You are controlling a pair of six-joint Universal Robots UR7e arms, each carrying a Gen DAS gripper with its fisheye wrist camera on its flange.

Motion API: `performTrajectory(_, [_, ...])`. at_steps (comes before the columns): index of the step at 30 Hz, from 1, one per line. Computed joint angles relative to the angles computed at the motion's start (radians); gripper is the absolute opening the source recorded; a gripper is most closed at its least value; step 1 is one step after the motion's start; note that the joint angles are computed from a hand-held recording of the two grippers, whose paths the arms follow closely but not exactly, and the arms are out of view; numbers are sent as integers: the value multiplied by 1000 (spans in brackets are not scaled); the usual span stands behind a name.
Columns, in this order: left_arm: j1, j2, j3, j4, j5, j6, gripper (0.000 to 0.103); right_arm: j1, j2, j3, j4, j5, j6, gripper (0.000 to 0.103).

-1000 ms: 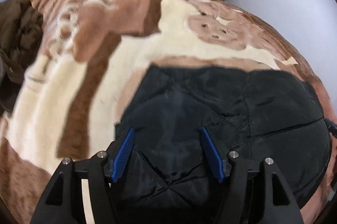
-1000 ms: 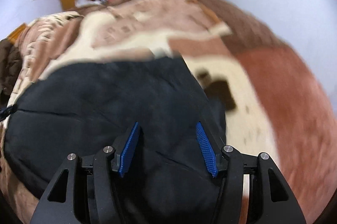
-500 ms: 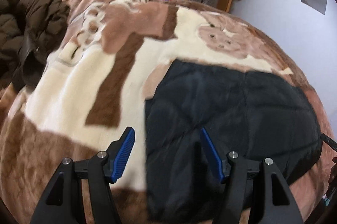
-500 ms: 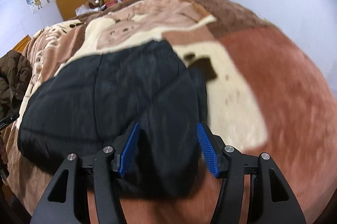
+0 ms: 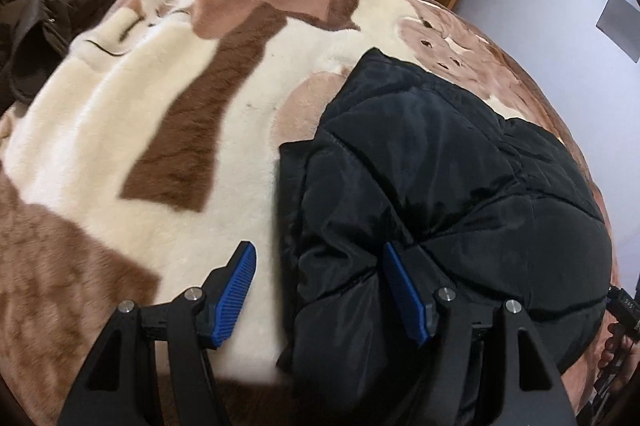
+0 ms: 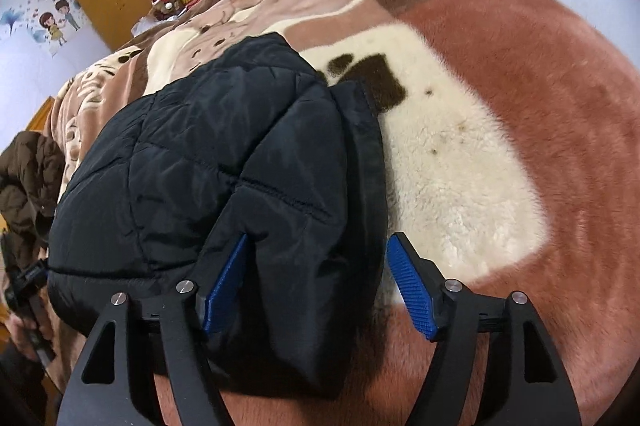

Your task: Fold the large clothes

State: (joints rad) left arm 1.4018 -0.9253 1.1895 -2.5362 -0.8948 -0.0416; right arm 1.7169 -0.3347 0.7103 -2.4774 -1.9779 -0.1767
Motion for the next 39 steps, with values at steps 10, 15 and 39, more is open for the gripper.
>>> performTrajectory(10, [39,75,-120,62,-101,-35,75,-29,123,-263,223,84,31,71])
performTrajectory(15, [43,65,-100,47,-122,-73,74,-36,91,-202,210,115,68,71])
performTrajectory(39, [-13,103,-178,186,-9,-16,32,-3,139,-303,259,78,42,33])
